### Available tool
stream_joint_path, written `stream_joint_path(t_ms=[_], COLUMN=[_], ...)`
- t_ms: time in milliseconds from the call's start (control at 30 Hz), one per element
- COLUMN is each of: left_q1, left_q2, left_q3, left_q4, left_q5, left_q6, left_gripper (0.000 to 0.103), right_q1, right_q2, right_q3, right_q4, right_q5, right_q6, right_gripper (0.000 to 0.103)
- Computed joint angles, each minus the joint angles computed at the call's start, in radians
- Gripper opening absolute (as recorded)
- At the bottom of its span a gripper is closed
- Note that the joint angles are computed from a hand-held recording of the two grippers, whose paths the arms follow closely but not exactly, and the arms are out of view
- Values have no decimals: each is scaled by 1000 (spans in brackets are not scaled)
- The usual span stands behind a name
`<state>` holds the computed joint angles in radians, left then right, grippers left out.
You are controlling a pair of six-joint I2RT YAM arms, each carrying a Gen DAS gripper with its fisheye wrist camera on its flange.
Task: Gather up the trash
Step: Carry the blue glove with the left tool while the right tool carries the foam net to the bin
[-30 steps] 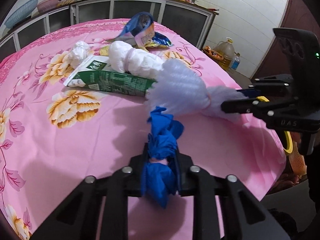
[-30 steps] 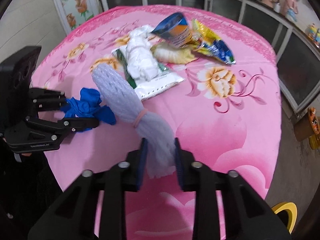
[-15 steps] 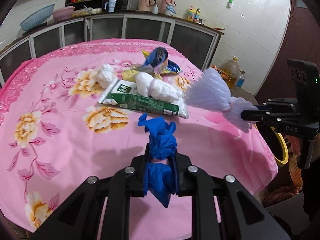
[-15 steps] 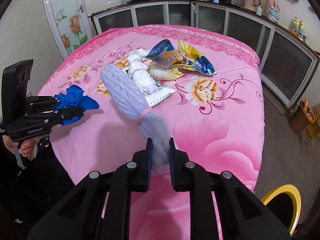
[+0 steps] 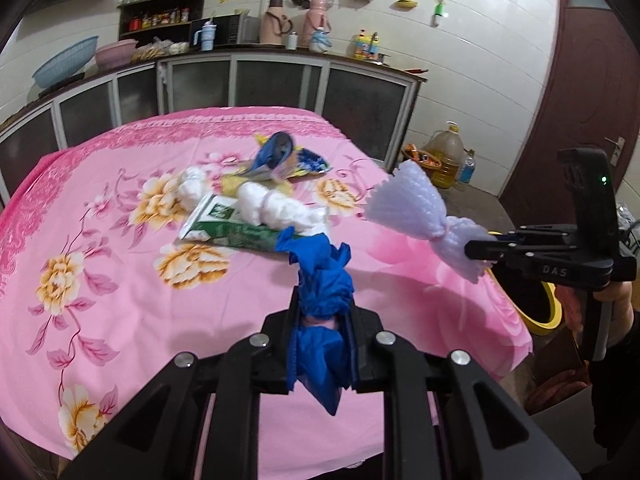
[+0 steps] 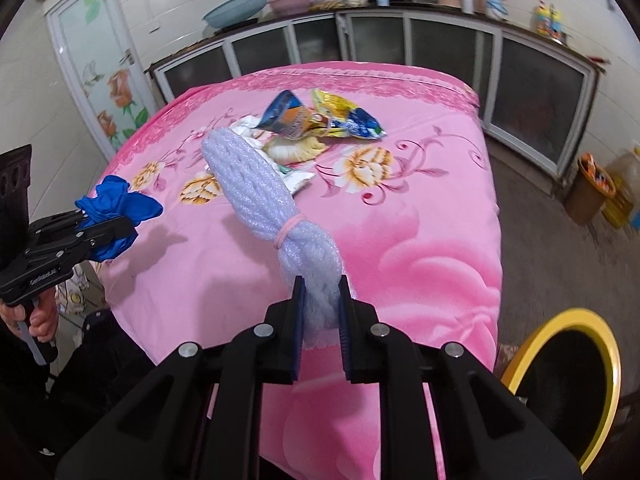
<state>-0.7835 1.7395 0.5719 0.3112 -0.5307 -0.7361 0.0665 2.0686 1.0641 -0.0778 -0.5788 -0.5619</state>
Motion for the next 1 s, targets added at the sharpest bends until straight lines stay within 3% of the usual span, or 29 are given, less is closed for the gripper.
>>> stream_joint_path(t_ms=[367, 667, 1000], left_q1=[-24, -47, -78], left_q2=[102, 246, 442], left_q3=[206, 470, 809], left_q4=[-75, -145, -233], left_q5=[29, 71, 141], left_q6=[78, 196, 322], left_gripper=[16, 16, 17], right_q1=[-180, -342, -485], right_q2=[17, 56, 127], right_q3=[-5, 26, 83], right_q4=[19, 64, 152], right_q5=[-64, -62, 31], right_q6=[31, 81, 181], right_gripper=[15, 15, 15])
